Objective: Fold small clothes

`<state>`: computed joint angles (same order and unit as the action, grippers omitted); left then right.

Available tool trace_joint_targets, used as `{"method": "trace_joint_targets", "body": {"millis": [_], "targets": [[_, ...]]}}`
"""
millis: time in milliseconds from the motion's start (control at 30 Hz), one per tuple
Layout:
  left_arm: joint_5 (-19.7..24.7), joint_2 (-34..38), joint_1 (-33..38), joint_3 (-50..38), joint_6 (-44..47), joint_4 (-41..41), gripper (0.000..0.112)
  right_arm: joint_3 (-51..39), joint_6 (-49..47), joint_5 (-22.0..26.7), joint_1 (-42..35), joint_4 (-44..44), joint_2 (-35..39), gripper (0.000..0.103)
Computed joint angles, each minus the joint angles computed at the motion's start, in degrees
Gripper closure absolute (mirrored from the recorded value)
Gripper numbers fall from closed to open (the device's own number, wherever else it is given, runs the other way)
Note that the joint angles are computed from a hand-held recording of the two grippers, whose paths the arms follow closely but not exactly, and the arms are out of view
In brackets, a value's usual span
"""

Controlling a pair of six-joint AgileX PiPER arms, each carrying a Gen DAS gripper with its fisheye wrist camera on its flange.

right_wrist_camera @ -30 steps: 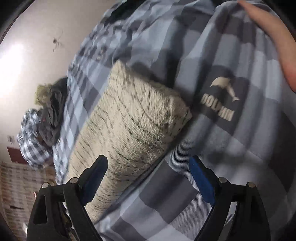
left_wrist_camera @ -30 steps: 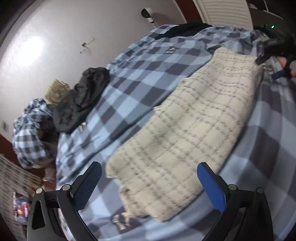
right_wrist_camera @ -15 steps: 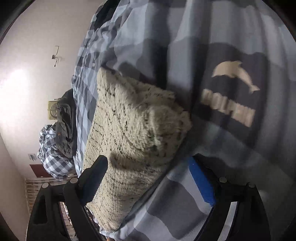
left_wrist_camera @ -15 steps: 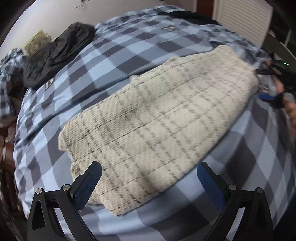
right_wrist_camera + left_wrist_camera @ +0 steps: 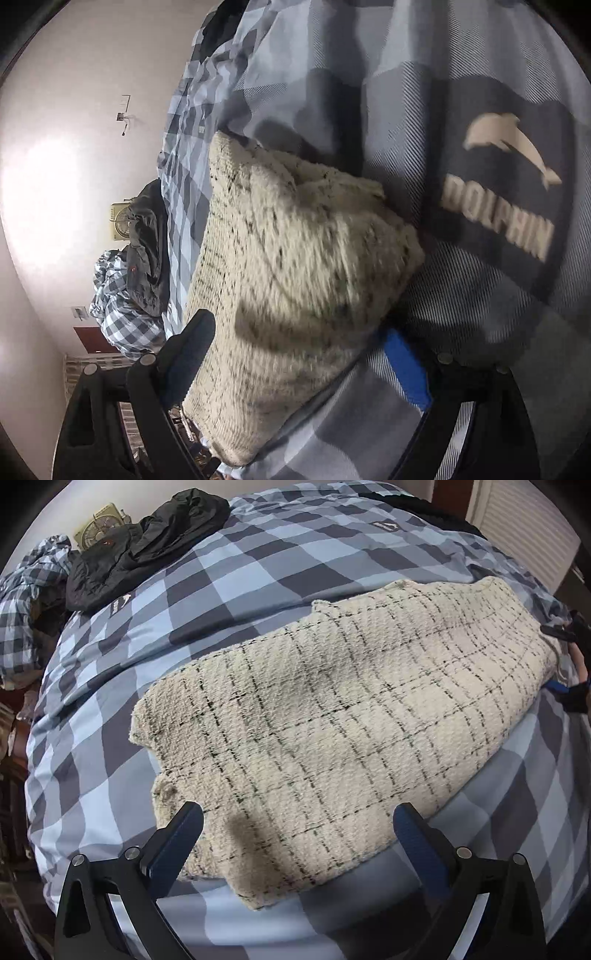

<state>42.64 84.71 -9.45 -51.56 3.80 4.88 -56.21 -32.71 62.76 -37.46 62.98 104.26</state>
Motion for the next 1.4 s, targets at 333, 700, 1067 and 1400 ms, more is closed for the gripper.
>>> {"method": "trace_joint_targets", "body": {"millis": [333,700,1067,1400], "targets": [[0.17,-0.56,-0.49,0.16,-0.15,1.9,0.009,-3.67,9.03,-8.01,6.74,-12.94,-4.88,0.069],[2.07,-4.11,3.94,-0.82,5.28,-3.61,0.009,0.53,9.97,-10.63,4.95,-14.65,-16.45,0.083],[2.27,-4.36,4.06,-1.28,7.49,-5.1,0.009,-5.91,17.44,-3.99,5.56,-14.98,-12.61,0.083],[3.0,-3.81,3.86,-1.99,5.87,-4.74,0.009,-6.88,14.48,-4.28,7.52,-13.81,-13.71,0.085]]}}
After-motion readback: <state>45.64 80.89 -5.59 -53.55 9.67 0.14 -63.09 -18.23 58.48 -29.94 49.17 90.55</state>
